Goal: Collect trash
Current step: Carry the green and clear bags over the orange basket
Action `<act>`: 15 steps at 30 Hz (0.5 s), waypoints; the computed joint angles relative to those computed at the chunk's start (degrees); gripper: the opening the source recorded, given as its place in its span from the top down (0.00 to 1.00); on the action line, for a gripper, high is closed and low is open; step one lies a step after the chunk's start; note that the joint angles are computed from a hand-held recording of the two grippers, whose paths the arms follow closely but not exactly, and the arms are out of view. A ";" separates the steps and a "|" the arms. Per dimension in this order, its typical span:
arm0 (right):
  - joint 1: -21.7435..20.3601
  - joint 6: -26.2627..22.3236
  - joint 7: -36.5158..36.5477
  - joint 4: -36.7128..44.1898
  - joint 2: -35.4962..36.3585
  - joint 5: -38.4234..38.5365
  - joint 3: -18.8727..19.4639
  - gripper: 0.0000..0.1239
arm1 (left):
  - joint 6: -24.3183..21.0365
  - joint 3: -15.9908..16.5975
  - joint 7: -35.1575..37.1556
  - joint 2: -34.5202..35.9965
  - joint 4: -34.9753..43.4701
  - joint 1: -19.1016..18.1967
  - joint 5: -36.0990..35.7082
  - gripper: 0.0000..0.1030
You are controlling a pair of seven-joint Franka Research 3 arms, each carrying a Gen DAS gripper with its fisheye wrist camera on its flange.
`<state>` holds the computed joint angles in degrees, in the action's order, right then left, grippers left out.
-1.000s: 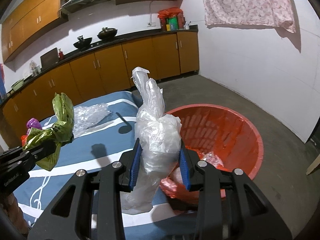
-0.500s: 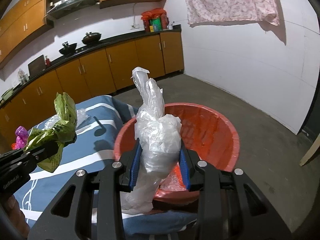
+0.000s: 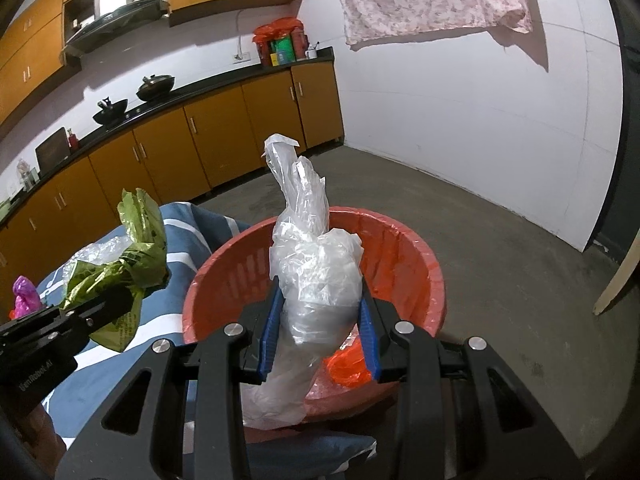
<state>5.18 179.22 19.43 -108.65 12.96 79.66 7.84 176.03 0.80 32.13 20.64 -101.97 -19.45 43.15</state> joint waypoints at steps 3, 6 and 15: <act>-0.31 0.02 0.70 1.21 0.90 0.14 -0.09 0.71 | -0.62 -2.16 3.00 1.78 1.98 1.37 -2.39 0.92; -0.40 -0.38 4.07 2.42 2.00 -2.51 -0.55 0.71 | -1.20 -3.41 5.92 3.34 3.69 2.04 -4.88 0.92; -2.86 -0.47 12.55 5.34 5.26 -10.84 1.37 0.71 | -2.65 -6.83 14.60 7.93 8.62 3.94 -13.58 0.91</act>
